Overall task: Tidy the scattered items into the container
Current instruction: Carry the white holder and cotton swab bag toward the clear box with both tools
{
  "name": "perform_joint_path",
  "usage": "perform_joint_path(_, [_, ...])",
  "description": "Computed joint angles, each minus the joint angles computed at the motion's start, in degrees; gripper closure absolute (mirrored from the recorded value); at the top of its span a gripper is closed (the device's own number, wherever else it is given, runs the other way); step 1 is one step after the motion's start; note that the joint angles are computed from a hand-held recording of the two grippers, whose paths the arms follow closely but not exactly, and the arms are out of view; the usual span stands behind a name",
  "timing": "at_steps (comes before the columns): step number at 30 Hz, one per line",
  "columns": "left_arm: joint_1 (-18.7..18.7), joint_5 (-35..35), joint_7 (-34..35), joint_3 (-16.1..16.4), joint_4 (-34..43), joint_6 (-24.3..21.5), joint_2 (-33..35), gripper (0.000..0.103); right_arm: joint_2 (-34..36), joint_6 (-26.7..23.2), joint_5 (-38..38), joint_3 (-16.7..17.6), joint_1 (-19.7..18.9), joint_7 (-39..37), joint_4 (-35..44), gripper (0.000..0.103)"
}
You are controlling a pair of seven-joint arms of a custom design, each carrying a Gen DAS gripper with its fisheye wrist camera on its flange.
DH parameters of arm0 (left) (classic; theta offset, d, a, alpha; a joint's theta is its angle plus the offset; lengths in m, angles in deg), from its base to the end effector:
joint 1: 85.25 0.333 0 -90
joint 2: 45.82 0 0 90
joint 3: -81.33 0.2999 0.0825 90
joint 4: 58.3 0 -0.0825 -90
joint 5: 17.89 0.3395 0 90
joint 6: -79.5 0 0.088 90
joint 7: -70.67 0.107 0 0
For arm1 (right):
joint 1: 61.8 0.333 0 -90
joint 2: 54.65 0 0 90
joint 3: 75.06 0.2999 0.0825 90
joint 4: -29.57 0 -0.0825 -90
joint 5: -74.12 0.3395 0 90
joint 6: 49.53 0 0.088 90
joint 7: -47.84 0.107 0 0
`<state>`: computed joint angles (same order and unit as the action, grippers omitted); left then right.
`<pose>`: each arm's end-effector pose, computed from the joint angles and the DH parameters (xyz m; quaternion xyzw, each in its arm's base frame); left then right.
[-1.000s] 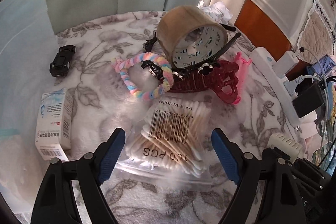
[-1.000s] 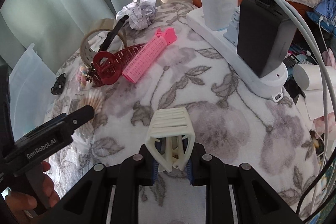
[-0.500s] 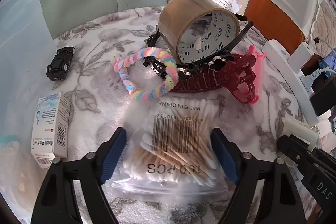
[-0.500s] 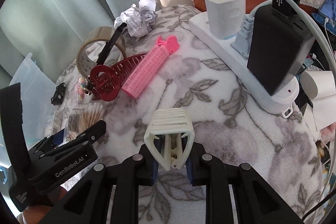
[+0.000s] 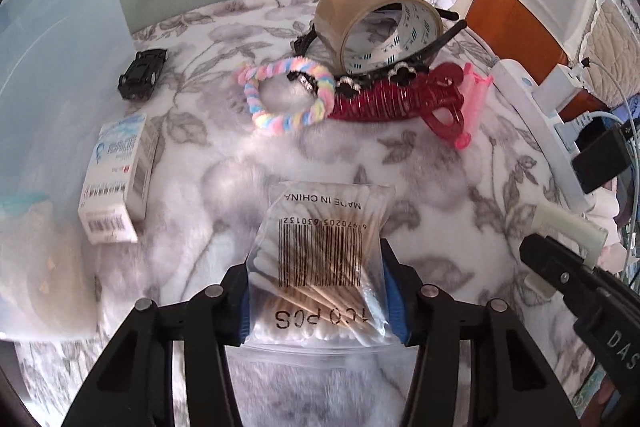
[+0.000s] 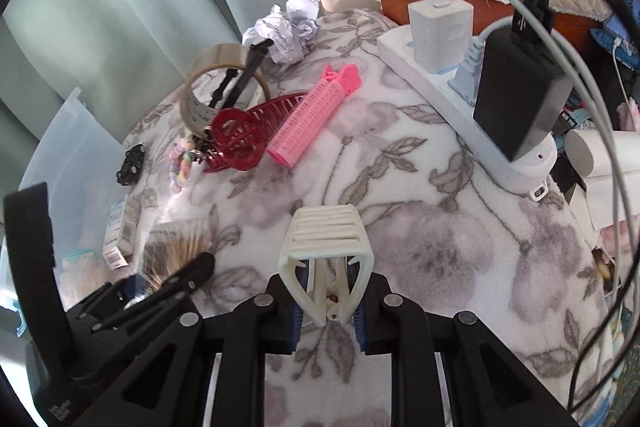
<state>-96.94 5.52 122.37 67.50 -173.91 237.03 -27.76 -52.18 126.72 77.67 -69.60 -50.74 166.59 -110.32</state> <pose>0.5341 -0.2631 0.3594 -0.6556 0.7202 -0.1883 0.1269 0.4814 0.1374 0.3708 -0.5771 0.7628 -0.0989 0.2743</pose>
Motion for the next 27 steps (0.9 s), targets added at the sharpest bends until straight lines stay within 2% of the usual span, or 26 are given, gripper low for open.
perform_joint_path(3, [0.52, -1.74, 0.78, -0.95, -2.62, -0.81, -2.2, 0.051, -1.63, -0.04, 3.18, 0.61, 0.53, -2.03, -0.72, 0.081])
perform_joint_path(8, [0.23, -3.72, 2.3, -1.66, -6.07, -2.67, -5.54, 0.052, -4.87, -1.76, 8.53, -2.0, 4.57, -5.14, -1.89, 0.081])
perform_joint_path(11, [-0.15, -4.73, 2.71, -1.55, -7.02, -3.89, -6.7, 0.053, -6.37, -2.69, 8.14, -3.29, 6.09, -4.88, -2.1, 0.081])
perform_joint_path(14, [-0.57, -5.82, 2.46, -1.47, -7.04, -5.31, -7.67, 0.054, -8.61, -3.41, 5.69, -4.28, 7.04, -2.63, -2.75, 0.081])
perform_joint_path(17, [-0.59, -7.72, 3.2, -1.71, -8.29, -4.11, -9.48, 0.055, -10.07, -4.76, -0.73, -4.17, 6.41, 2.07, -2.22, 0.081])
perform_joint_path(23, [-0.9, -9.03, 5.8, -1.13, -8.89, -2.38, -12.84, 0.055, -11.9, -5.27, -7.44, -4.55, 6.78, 7.89, -0.22, 0.081])
perform_joint_path(27, [-0.88, -9.84, 7.29, -0.48, -8.25, -0.84, -15.04, 0.055, -12.81, -5.18, -13.42, -3.56, 5.67, 12.75, 1.79, 0.081])
